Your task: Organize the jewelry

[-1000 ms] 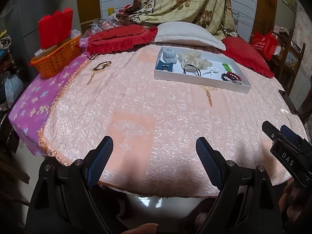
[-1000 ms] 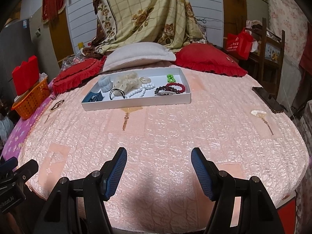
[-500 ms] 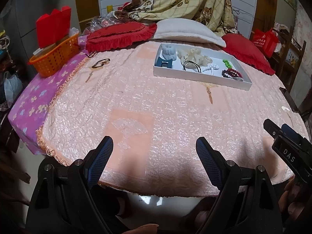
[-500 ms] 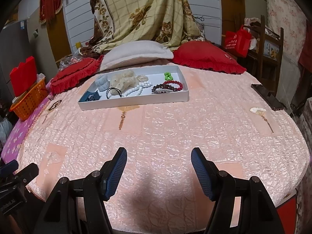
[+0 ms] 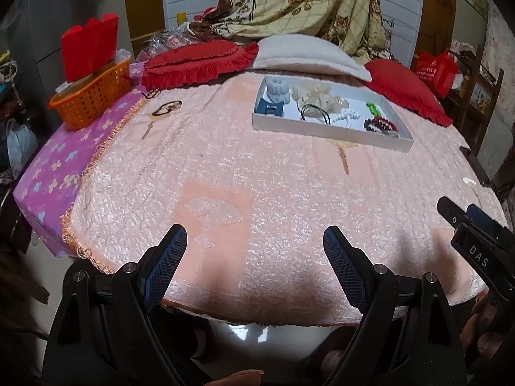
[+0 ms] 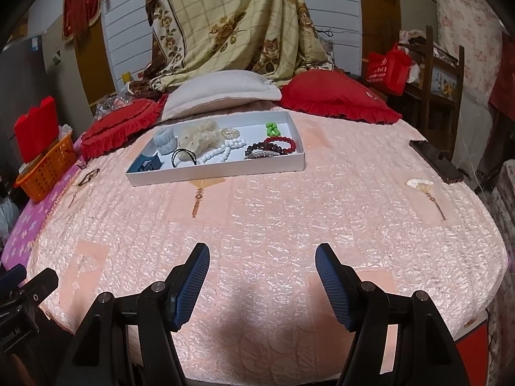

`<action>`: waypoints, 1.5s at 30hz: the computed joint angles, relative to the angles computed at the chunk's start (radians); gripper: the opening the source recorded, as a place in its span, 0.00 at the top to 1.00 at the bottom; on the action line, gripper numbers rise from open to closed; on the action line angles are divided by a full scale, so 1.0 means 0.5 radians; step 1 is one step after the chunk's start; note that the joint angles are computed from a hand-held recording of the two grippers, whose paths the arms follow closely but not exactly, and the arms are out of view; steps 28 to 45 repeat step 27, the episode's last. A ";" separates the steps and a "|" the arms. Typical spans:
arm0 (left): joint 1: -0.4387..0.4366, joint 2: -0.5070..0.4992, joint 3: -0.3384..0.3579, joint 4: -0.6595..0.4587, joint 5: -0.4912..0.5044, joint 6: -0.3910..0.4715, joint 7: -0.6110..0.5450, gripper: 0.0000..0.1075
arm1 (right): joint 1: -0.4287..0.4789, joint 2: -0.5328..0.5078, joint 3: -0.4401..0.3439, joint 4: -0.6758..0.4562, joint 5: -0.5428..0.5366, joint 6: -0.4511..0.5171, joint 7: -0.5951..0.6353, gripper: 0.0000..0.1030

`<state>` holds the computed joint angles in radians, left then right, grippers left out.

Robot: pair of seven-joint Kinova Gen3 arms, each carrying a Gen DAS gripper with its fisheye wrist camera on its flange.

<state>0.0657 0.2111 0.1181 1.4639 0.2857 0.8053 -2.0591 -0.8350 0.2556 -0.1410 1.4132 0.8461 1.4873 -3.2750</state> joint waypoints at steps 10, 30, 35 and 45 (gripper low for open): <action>0.009 0.009 -0.002 0.001 -0.030 0.006 0.034 0.19 | -0.019 0.021 0.001 -0.019 0.033 -0.009 0.048 0.36; 0.014 0.047 -0.007 -0.046 -0.029 0.084 0.053 0.19 | 0.013 0.023 0.014 -0.016 -0.046 -0.054 0.075 0.36; 0.014 0.047 -0.007 -0.046 -0.029 0.084 0.053 0.19 | 0.013 0.023 0.014 -0.016 -0.046 -0.054 0.075 0.36; 0.014 0.047 -0.007 -0.046 -0.029 0.084 0.053 0.19 | 0.013 0.023 0.014 -0.016 -0.046 -0.054 0.075 0.36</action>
